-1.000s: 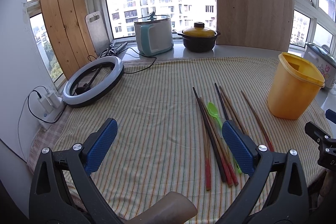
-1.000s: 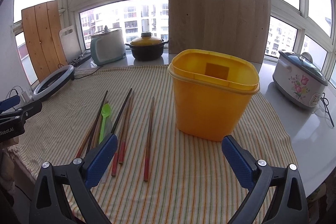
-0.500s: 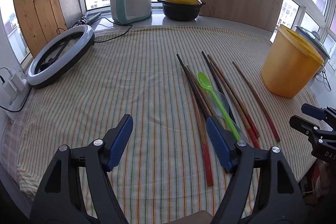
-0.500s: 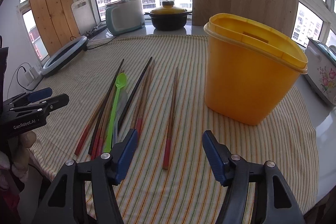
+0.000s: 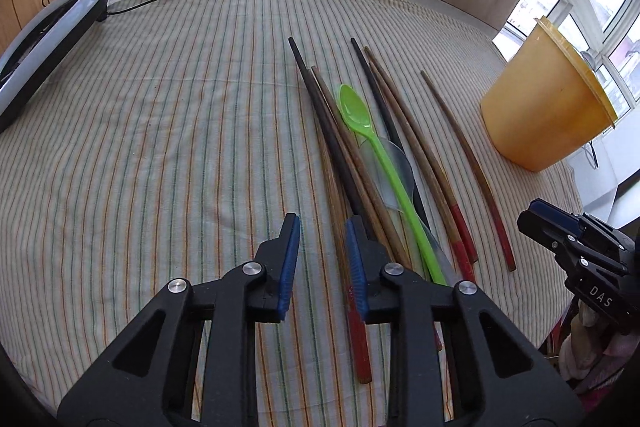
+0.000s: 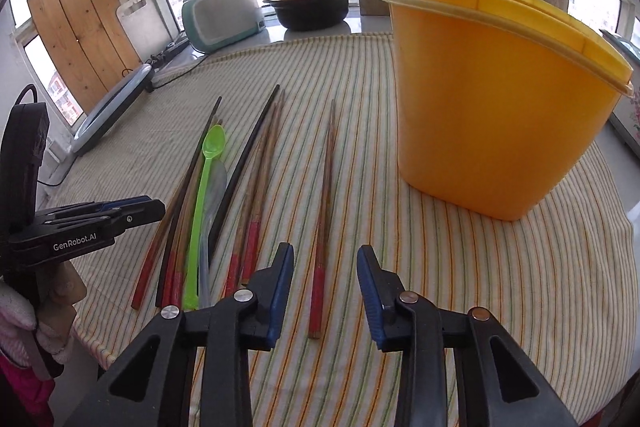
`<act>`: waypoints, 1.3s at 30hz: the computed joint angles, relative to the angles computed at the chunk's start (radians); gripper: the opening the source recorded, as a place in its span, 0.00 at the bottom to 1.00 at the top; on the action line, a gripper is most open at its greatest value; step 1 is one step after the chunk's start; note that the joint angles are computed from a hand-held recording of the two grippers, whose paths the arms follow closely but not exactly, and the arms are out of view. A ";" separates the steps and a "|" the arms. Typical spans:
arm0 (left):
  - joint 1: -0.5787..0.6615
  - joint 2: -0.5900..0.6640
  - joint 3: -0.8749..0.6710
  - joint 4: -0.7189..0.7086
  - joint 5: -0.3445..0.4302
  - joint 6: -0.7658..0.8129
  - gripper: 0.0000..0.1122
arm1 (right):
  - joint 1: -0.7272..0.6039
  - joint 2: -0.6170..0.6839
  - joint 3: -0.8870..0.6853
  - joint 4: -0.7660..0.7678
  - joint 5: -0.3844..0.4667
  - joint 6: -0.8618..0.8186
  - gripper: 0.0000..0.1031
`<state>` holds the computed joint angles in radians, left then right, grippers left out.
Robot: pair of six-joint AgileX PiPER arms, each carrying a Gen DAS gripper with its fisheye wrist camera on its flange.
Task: Organize utensils
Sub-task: 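Lower the left gripper onto a red-tipped wooden chopstick and close, then lift the wooden chopstick upright with the left gripper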
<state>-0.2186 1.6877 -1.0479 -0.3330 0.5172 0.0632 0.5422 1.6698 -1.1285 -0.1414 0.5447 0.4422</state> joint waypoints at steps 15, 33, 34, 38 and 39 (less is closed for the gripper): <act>-0.039 0.088 -0.097 0.116 0.022 -0.094 0.13 | 0.021 0.097 -0.109 -0.094 0.063 0.054 0.26; 0.019 0.077 -0.058 0.080 -0.023 -0.083 0.05 | 0.018 0.164 -0.139 -0.017 0.059 -0.047 0.04; 0.022 0.072 -0.050 0.083 -0.027 -0.084 0.05 | 0.020 0.159 -0.132 -0.003 0.058 -0.059 0.04; 0.019 0.045 -0.014 0.164 -0.047 -0.149 0.05 | 0.028 0.131 -0.090 0.037 0.047 -0.075 0.04; 0.019 0.038 -0.005 0.183 -0.050 -0.161 0.05 | 0.032 0.124 -0.080 0.042 0.044 -0.071 0.04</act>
